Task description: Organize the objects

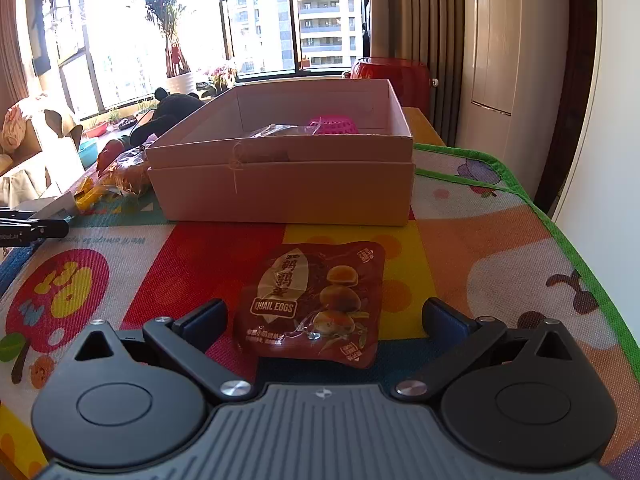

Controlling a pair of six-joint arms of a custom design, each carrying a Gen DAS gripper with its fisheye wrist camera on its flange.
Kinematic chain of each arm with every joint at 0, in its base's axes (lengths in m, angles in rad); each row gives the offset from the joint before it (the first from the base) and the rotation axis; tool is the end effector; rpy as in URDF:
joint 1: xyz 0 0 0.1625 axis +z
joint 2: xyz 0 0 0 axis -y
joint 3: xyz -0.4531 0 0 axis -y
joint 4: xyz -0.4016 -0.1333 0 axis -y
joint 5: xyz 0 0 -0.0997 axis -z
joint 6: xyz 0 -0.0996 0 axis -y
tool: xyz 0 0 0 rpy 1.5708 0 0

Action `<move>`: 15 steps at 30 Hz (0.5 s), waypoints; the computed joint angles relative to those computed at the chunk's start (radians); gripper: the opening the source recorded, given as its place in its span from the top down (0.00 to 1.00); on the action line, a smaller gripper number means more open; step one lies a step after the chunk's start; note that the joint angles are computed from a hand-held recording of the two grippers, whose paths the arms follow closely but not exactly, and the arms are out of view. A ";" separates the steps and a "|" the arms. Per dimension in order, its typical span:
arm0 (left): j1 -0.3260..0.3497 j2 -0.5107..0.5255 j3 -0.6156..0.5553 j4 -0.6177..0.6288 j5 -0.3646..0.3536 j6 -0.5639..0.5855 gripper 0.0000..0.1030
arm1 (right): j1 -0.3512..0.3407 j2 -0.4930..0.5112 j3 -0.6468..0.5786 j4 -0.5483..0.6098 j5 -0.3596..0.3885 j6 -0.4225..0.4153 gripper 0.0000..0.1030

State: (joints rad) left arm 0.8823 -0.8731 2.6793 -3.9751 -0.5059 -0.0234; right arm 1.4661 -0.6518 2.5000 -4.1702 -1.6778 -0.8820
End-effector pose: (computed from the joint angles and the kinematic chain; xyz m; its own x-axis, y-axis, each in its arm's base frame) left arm -0.0248 -0.3771 0.1354 -0.6993 -0.0874 -0.7095 0.5089 0.6363 -0.5798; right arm 0.0812 -0.4014 0.0468 -0.6826 -0.4490 0.5765 -0.7090 0.5982 -0.3736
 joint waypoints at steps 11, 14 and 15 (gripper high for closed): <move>-0.057 0.050 -0.024 0.083 -0.065 -0.044 0.45 | 0.035 0.018 -0.013 -0.004 -0.069 -0.029 0.00; -0.053 0.073 -0.054 0.082 -0.028 -0.076 0.45 | 0.053 -0.004 -0.027 0.055 -0.096 -0.016 0.00; -0.053 0.080 -0.062 0.082 -0.017 -0.082 0.48 | 0.058 -0.011 -0.033 0.074 -0.104 -0.004 0.00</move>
